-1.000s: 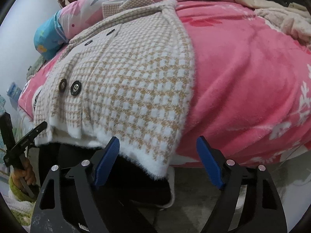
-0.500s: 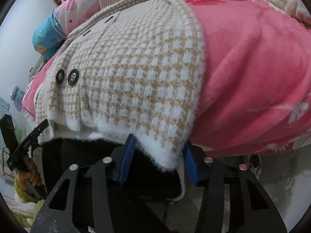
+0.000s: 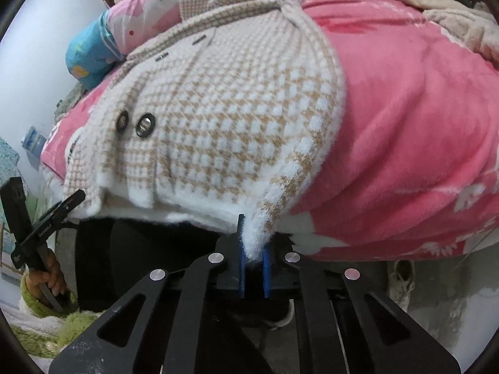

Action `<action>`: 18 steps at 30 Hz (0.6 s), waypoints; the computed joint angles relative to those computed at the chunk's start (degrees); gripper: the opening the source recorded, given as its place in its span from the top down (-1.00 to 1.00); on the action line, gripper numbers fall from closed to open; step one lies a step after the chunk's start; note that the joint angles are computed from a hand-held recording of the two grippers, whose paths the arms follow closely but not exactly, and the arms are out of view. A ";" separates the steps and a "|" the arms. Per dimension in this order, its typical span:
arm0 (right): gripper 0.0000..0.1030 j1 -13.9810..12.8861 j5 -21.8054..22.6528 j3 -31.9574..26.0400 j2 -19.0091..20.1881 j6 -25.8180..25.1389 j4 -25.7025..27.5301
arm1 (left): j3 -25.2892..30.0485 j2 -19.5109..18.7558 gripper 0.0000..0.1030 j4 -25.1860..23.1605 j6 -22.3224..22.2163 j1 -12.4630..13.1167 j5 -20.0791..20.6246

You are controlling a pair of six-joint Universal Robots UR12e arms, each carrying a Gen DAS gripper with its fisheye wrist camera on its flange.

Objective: Fold large clothes
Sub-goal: 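Lift the hem with both tools and fold it toward the collar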

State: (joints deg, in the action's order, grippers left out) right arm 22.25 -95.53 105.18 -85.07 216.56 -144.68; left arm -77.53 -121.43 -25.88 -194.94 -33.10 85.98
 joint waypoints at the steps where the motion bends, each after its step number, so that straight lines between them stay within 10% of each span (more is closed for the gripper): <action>1: 0.85 -0.01 0.09 -0.05 -0.01 0.13 -0.34 | -0.05 0.16 0.48 0.52 0.33 0.00 -0.31; 18: 0.86 0.26 -3.46 -4.32 0.59 -3.11 -5.96 | 3.64 0.23 0.79 7.33 1.90 0.64 -4.50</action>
